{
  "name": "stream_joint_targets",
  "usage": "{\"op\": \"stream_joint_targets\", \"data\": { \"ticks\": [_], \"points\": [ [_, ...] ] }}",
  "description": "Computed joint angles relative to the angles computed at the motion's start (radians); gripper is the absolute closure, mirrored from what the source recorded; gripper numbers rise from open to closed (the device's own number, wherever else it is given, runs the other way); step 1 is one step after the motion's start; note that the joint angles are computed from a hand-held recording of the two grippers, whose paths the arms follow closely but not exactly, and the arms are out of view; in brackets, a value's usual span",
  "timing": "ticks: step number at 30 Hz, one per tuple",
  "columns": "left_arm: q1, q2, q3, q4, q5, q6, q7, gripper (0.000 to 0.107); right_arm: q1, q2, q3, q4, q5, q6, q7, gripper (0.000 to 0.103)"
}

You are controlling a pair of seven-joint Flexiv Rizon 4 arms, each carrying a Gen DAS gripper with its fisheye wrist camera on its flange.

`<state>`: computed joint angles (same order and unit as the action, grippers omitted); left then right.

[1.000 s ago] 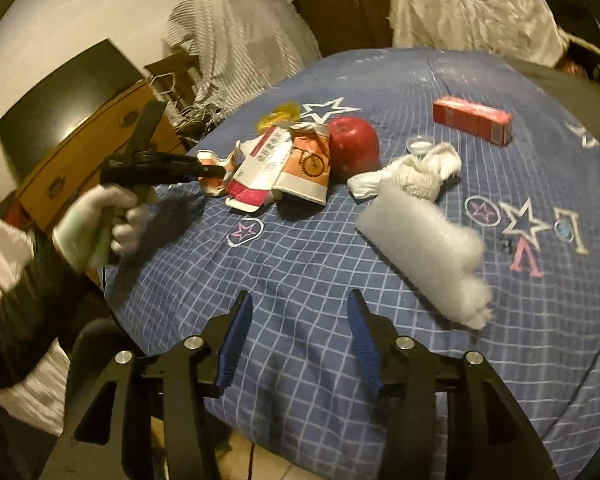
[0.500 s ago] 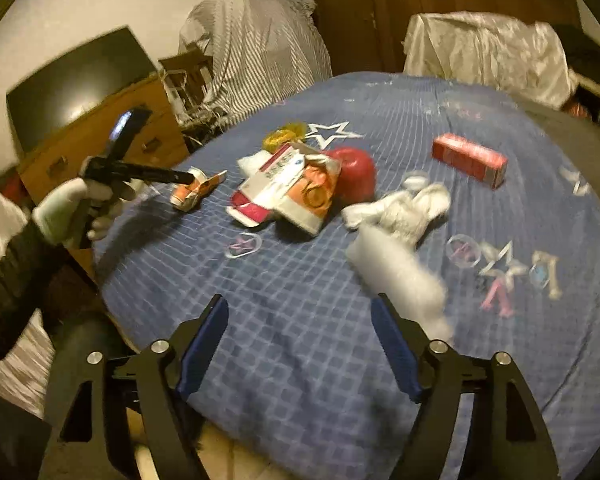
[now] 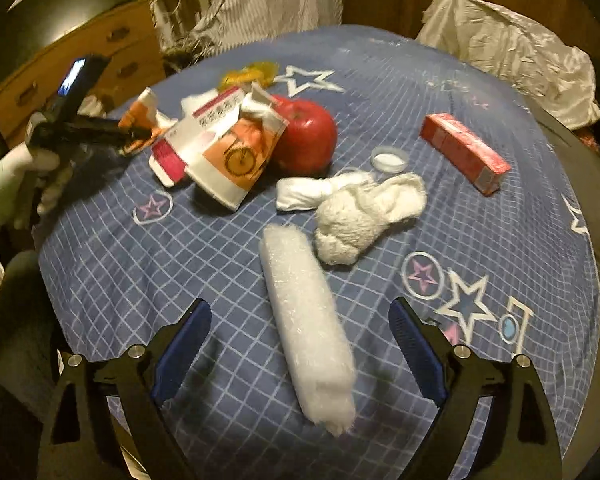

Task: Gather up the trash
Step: 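Grasp the orange-white paper cup with the left tool while the right tool grasps the foam sheet, then carry the paper cup and foam sheet in both tools over the white bucket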

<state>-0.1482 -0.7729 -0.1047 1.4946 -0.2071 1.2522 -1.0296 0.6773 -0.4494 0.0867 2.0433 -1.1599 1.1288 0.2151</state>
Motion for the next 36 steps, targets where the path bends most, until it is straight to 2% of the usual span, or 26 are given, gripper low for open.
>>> {"op": "stream_joint_targets", "data": {
  "ticks": [1,2,3,4,5,7,11,14,17,20,23,24,26,30,36],
  "points": [
    [0.019,0.001,-0.031,0.012,-0.017,0.004,0.015,0.057,0.001,-0.012,0.006,-0.011,0.02,-0.01,-0.017,0.033],
    [0.041,0.001,-0.061,0.022,-0.038,0.007,0.032,0.069,0.006,-0.02,0.007,-0.018,0.033,-0.02,-0.018,0.056],
    [0.047,0.001,-0.071,0.029,-0.046,0.015,0.043,0.074,0.014,-0.026,0.004,-0.023,0.037,-0.031,-0.013,0.066],
    [0.055,0.005,-0.085,0.043,-0.051,0.031,0.062,0.083,0.023,-0.03,-0.001,-0.025,0.032,-0.037,0.002,0.07],
    [0.056,0.008,-0.09,0.054,-0.053,0.046,0.073,0.091,0.037,-0.028,-0.01,-0.023,0.013,-0.049,0.035,0.071],
    [0.065,0.017,-0.103,0.084,-0.061,0.085,0.091,0.093,0.053,-0.021,-0.021,-0.016,-0.033,-0.064,0.112,0.072],
    [0.131,0.044,-0.185,0.156,-0.119,0.129,0.141,0.097,0.081,0.012,-0.015,-0.003,-0.15,-0.158,0.311,0.074],
    [0.225,0.081,-0.308,0.259,-0.172,0.208,0.212,0.097,0.097,0.032,0.011,-0.007,-0.208,-0.262,0.423,0.074],
    [0.368,0.112,-0.497,0.374,-0.193,0.316,0.288,0.097,0.12,0.049,0.041,-0.02,-0.244,-0.398,0.509,0.074],
    [0.514,0.136,-0.695,0.494,-0.132,0.444,0.3,0.097,0.16,0.054,0.065,-0.054,-0.257,-0.558,0.569,0.074],
    [0.624,0.132,-0.853,0.58,-0.027,0.563,0.282,0.097,0.193,0.046,0.082,-0.099,-0.251,-0.679,0.571,0.074],
    [0.641,0.13,-0.88,0.595,0.002,0.592,0.269,0.097,0.202,0.044,0.086,-0.111,-0.246,-0.709,0.56,0.074],
    [0.665,0.128,-0.932,0.63,0.065,0.668,0.237,0.097,0.225,0.039,0.092,-0.139,-0.236,-0.772,0.537,0.074],
    [0.689,0.122,-0.973,0.659,0.155,0.745,0.17,0.097,0.26,0.034,0.099,-0.171,-0.221,-0.866,0.522,0.074],
    [0.67,0.132,-0.96,0.67,0.247,0.786,0.085,0.097,0.306,0.028,0.104,-0.214,-0.211,-0.986,0.49,0.074]
  ]
}}
